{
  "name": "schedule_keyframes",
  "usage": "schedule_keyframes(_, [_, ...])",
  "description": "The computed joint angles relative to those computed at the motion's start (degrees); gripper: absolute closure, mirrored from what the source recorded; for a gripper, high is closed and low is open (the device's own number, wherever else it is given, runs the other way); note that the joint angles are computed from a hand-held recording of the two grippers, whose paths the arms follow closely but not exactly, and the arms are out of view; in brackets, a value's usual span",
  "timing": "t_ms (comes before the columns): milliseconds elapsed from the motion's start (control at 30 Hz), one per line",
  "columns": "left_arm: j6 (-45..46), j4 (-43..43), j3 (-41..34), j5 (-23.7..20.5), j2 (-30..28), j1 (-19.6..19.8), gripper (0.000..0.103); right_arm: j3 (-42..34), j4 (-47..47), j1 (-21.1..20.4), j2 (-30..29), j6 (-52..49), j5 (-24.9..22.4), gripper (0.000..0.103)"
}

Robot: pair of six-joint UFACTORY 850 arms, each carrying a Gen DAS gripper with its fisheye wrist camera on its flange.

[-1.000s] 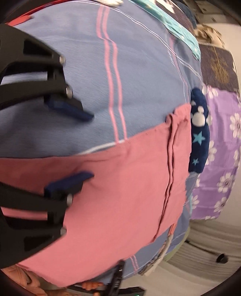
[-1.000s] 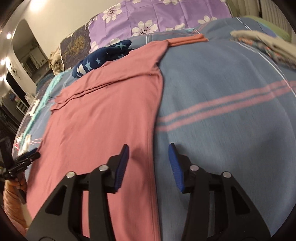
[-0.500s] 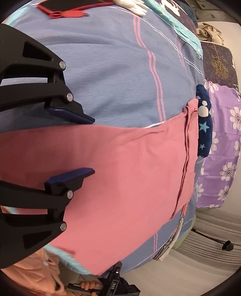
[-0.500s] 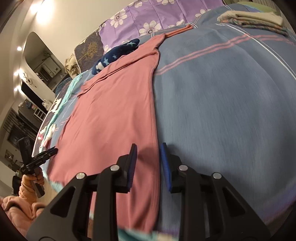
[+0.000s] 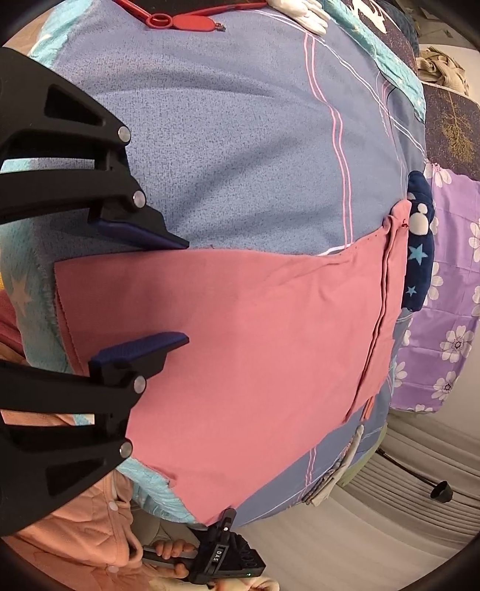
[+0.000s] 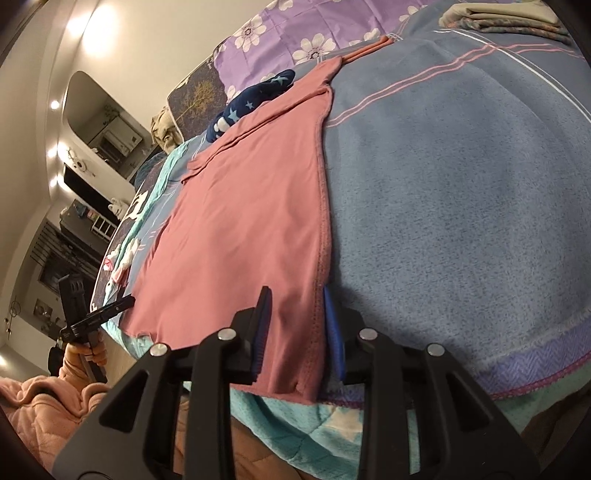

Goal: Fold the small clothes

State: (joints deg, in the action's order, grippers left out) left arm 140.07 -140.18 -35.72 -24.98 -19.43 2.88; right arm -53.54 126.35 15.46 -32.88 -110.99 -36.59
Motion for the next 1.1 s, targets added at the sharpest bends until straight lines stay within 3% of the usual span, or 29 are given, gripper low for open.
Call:
schedule_keyframes(67, [-1.02, 1.28, -0.54, -0.93, -0.73, 0.29, 0.060, -1.47, -2.67, -0.23, -1.05, 2.15, -0.87, 0.066])
schedule_keyframes(167, [-1.65, 1.22, -1.99, -1.26, -1.82, -0.01, 0.075, -4.74, -5.67, 0.61, -2.68, 4.76, -0.24, 0.060])
schedule_keyframes(200, [-1.40, 0.45, -2.21, -0.76, -1.75, -0.12, 0.088, -5.29, -5.65, 1.11, -2.74, 4.62, 0.82, 0.065])
schedule_keyframes(233, [-1.20, -0.27, -2.27, -0.32, -1.49, -0.22, 0.095, -5.93, -5.29, 1.73, -2.72, 4.32, 2.51, 0.092])
schedule_keyframes(267, [-0.37, -1.31, -2.02, -0.31, -0.91, -0.37, 0.096, -6.67, -5.60, 2.19, -2.76, 4.75, 3.52, 0.098])
schedule_keyframes(400, [12.08, -12.78, 1.37, -2.07, 5.99, -2.33, 0.097, -5.55, -2.87, 0.99, -0.75, 5.61, -1.85, 0.099])
schedule_keyframes(567, [17.04, -16.89, 5.32, -6.12, 15.98, -2.85, 0.098, 0.52, 4.30, -1.10, 7.25, -1.48, -11.58, 0.099])
schedule_keyframes(667, [13.60, -13.20, 8.86, -8.02, 22.62, -2.37, 0.098, 5.68, 6.52, -1.80, 12.92, -5.65, -16.37, 0.099])
schedule_keyframes(733, [15.75, -14.75, 11.24, -7.52, 26.87, -3.48, 0.098, 9.94, 9.68, -1.56, 17.89, -11.12, -16.00, 0.099])
schedule_keyframes(767, [17.25, -15.96, 11.84, -7.05, 28.07, -4.04, 0.097, 11.87, 12.92, -0.80, 20.57, -15.71, -13.29, 0.099])
schedule_keyframes(867, [20.40, -18.48, 9.84, -5.65, 25.35, -5.82, 0.097, 10.97, 16.85, 1.09, 20.99, -18.86, -6.31, 0.099])
schedule_keyframes(1100, [22.24, -21.26, -0.92, -1.86, 13.15, -4.92, 0.097, -0.50, 15.31, 1.38, 10.28, -12.99, -2.51, 0.099])
